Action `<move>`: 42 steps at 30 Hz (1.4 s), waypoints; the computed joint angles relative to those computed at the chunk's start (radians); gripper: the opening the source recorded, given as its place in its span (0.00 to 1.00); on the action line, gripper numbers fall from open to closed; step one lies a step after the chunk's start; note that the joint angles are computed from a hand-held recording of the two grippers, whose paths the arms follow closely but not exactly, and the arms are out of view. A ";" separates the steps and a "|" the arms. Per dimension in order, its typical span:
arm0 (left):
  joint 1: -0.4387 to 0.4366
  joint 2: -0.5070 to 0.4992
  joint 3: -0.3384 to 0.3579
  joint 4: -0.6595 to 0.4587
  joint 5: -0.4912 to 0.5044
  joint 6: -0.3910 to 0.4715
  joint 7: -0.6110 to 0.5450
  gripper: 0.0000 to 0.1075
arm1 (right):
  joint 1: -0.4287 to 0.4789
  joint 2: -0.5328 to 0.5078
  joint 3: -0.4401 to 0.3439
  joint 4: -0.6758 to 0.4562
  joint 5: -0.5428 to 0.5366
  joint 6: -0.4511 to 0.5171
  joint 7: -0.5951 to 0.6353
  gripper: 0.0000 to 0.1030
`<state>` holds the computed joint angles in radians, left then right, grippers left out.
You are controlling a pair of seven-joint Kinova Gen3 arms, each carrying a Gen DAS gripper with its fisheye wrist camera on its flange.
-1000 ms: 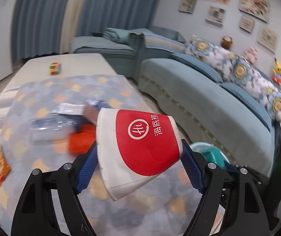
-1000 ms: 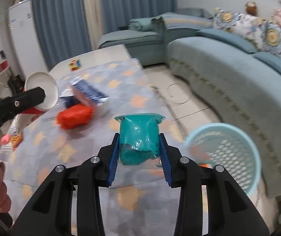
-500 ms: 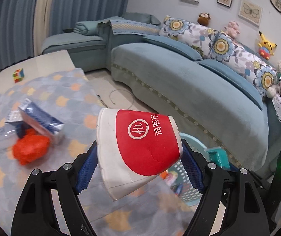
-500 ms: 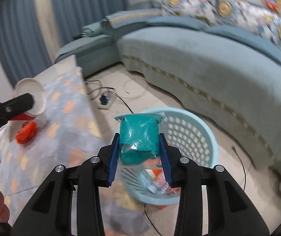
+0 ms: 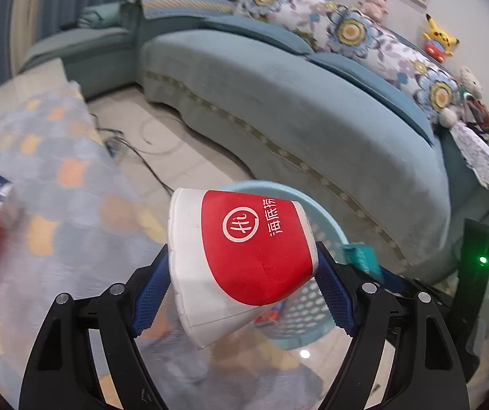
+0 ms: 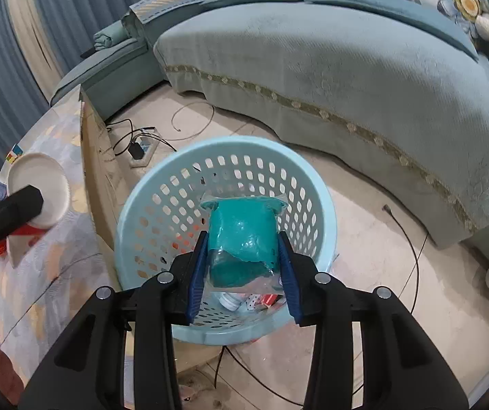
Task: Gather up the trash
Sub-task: 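Carry both cups over the blue basket and open both tools, then move the left tool toward the pink sponge and snack bag while the right tool returns over the table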
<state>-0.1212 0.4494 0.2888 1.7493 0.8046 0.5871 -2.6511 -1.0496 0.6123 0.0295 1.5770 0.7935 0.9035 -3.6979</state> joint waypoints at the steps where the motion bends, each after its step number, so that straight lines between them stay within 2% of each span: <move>1: 0.007 0.012 -0.005 -0.012 -0.011 0.014 0.011 0.72 | 0.005 0.000 -0.001 0.008 0.000 -0.017 -0.006 0.36; 5: 0.009 0.048 0.003 -0.028 -0.026 0.032 0.007 0.72 | 0.008 0.014 0.004 0.013 -0.004 -0.049 -0.019 0.36; 11: -0.010 0.063 0.010 -0.032 -0.003 0.047 0.019 0.83 | 0.000 0.016 0.021 0.032 -0.007 -0.084 -0.047 0.53; 22: -0.041 0.032 0.012 -0.001 0.051 0.016 -0.011 0.83 | -0.030 0.005 0.030 0.051 0.044 -0.090 -0.097 0.53; 27: -0.087 -0.014 0.017 0.046 0.132 -0.006 -0.085 0.83 | -0.057 -0.003 0.028 0.029 0.095 -0.059 -0.103 0.53; 34: -0.129 -0.076 -0.044 0.080 0.250 0.024 -0.177 0.83 | -0.089 0.010 0.009 -0.073 0.179 0.017 -0.052 0.53; 38: -0.138 -0.116 -0.095 0.090 0.294 0.039 -0.208 0.83 | -0.087 0.037 -0.002 -0.160 0.185 0.036 0.036 0.53; 42: -0.142 -0.173 -0.154 0.100 0.310 0.012 -0.217 0.83 | -0.089 0.068 0.003 -0.248 0.168 0.038 0.130 0.53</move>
<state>-0.2630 0.2769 0.1345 1.8489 1.1145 0.5992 -2.8683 -1.1382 0.6799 0.0321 1.3294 0.9614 0.9415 -3.5678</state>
